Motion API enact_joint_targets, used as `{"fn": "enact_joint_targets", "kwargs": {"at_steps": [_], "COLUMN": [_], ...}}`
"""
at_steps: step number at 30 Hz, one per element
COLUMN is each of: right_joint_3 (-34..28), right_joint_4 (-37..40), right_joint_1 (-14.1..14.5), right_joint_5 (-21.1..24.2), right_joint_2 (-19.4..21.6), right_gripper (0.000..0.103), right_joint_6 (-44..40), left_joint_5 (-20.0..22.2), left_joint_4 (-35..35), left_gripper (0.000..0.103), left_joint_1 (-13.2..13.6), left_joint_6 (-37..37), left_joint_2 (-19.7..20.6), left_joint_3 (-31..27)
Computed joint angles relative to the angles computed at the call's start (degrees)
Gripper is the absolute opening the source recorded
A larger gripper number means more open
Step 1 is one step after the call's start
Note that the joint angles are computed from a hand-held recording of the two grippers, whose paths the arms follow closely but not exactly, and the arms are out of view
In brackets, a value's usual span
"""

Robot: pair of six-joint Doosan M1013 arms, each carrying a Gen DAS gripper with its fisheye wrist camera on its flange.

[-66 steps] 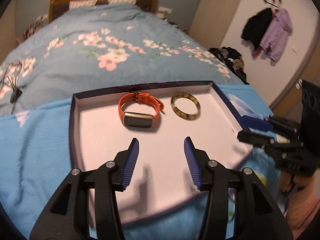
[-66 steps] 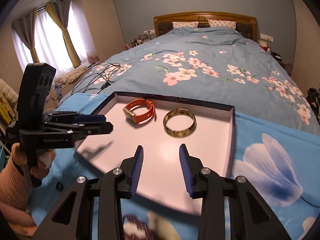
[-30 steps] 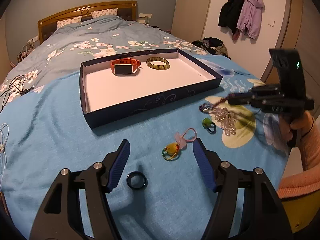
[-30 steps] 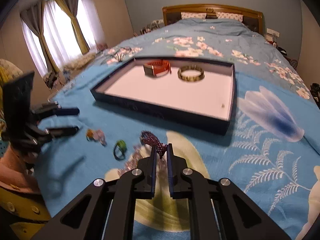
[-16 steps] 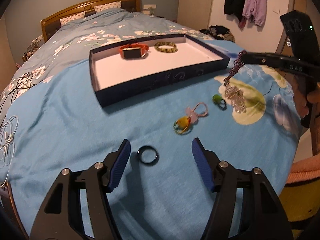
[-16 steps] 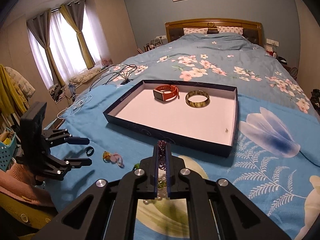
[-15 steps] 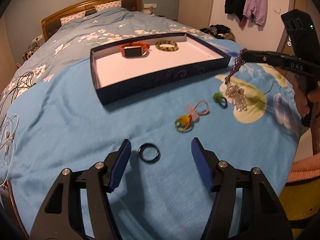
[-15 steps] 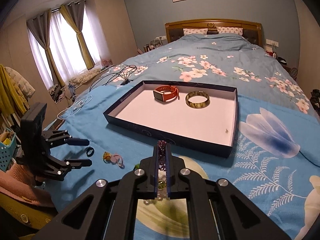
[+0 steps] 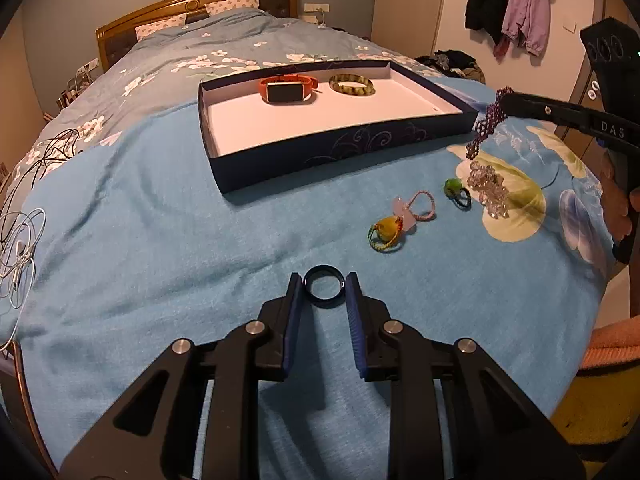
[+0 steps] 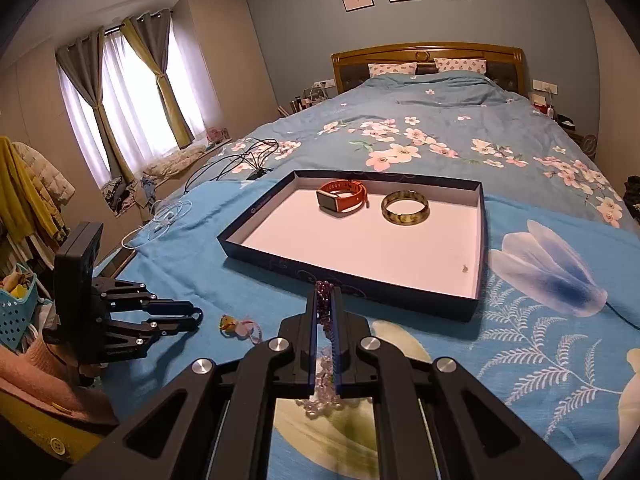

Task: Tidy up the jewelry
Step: 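Grasp the black ring with the left tool while the right tool grasps the purple beaded bracelet, then lower the black ring into the tray with the left tool while the right tool releases the bracelet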

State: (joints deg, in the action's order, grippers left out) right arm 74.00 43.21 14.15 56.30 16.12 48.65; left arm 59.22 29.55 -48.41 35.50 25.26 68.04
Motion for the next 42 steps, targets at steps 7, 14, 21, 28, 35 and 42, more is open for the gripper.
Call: {"fn": "enact_joint_targets", "kwargs": {"at_steps": [7,14,21,28,35,42], "right_joint_3": [0.28,0.51,-0.17,-1.19,-2.47,-4.22], "right_joint_4": [1.04,1.73,2.42,2.6,2.35,2.1], "right_joint_1": [0.06,0.05,0.25,0.37,0.51,0.76], "right_joint_5": [-0.44,-1.26,-2.12,-2.72,-3.16,-3.38], "right_joint_2": [-0.17,-0.34,-0.21,0.52,1.29,2.36], "right_gripper": [0.005,0.005,0.005,0.005,0.005,0.005], "right_joint_6": [-0.3,-0.4,-0.4,0.17,0.57,1.25], "left_joint_5": [-1.82,-3.98,-5.49,-5.58,-5.9,-5.88], "left_joint_4": [1.07,2.4,4.09,5.48,5.64,5.29], "left_gripper": [0.022,0.022,0.022,0.022,0.022,0.022], "left_joint_1": [-0.03,0.04,0.32,0.97,1.8,2.53], "left_joint_6": [-1.18,-1.64,-1.22,-1.34,-1.37,-0.73], "left_joint_2": [-0.4,-0.58,-0.2,0.56,1.42,2.17], "left_joint_3": [0.16,-0.47,-2.14,-3.92,-5.47,-6.75]}}
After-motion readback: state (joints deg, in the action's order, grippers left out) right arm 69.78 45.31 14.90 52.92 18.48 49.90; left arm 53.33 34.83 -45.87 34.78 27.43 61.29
